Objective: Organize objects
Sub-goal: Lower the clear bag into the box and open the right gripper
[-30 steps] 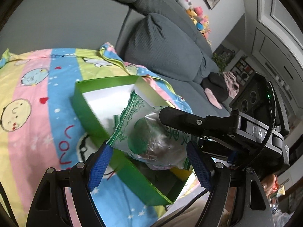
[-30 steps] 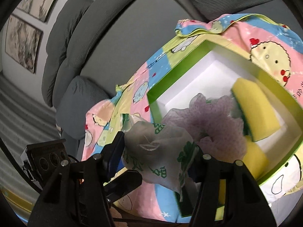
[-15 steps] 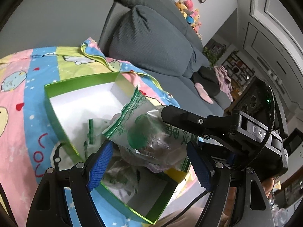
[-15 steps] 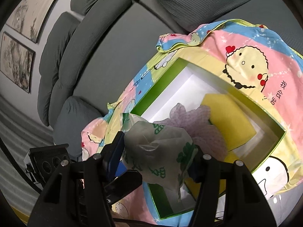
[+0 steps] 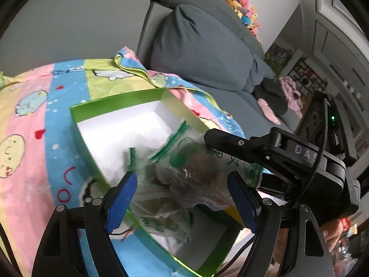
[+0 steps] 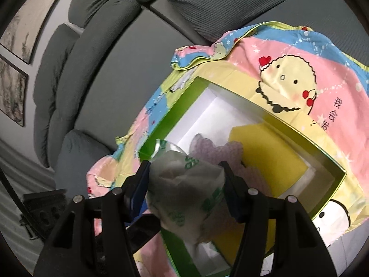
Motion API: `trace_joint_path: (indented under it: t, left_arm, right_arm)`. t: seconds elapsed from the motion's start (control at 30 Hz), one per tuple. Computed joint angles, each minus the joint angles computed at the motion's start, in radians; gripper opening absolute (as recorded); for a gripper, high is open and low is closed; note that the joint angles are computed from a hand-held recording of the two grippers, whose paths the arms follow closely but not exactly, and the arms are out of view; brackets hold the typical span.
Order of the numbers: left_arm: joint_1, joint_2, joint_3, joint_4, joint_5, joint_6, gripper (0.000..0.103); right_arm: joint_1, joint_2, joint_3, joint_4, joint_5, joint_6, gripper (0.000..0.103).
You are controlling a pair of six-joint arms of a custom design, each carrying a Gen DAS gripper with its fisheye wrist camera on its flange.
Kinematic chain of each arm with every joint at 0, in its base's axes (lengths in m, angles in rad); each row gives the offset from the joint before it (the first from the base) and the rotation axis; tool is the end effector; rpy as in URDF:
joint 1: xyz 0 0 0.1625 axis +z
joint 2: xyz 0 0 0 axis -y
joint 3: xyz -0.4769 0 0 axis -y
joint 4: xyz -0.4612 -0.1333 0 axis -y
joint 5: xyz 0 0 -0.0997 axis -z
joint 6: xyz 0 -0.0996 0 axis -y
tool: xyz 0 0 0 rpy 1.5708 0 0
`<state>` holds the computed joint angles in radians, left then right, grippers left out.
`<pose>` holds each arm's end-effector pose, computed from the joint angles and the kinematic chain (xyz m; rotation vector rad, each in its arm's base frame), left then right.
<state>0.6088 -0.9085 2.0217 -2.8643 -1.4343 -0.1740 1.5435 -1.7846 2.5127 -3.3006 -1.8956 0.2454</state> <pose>-0.4187 -0.4709 0.0456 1.1738 2.8735 -0.3507 0.0912 -0.3789 0.3548 -0.5788 -2.5195 1.4470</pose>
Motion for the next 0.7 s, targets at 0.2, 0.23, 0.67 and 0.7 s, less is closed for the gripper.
trace_joint_path:
  t: [0.2, 0.23, 0.67, 0.7]
  left_arm:
    - [-0.012, -0.017, 0.011, 0.006, 0.054, 0.013, 0.081]
    - [-0.014, -0.02, 0.013, 0.009, 0.066, 0.014, 0.081]
    - [0.005, -0.088, 0.036, -0.039, 0.088, -0.05, 0.082]
    - [0.005, -0.093, 0.04, -0.042, 0.09, -0.053, 0.082]
  right_arm:
    - [0.034, 0.038, -0.011, -0.028, -0.077, -0.016, 0.064]
    - [0.04, 0.043, -0.012, -0.032, -0.093, -0.016, 0.068]
    - [0.108, 0.05, 0.02, -0.237, -0.152, -0.081, 0.079]
    - [0.111, 0.042, 0.026, -0.255, -0.145, -0.086, 0.081]
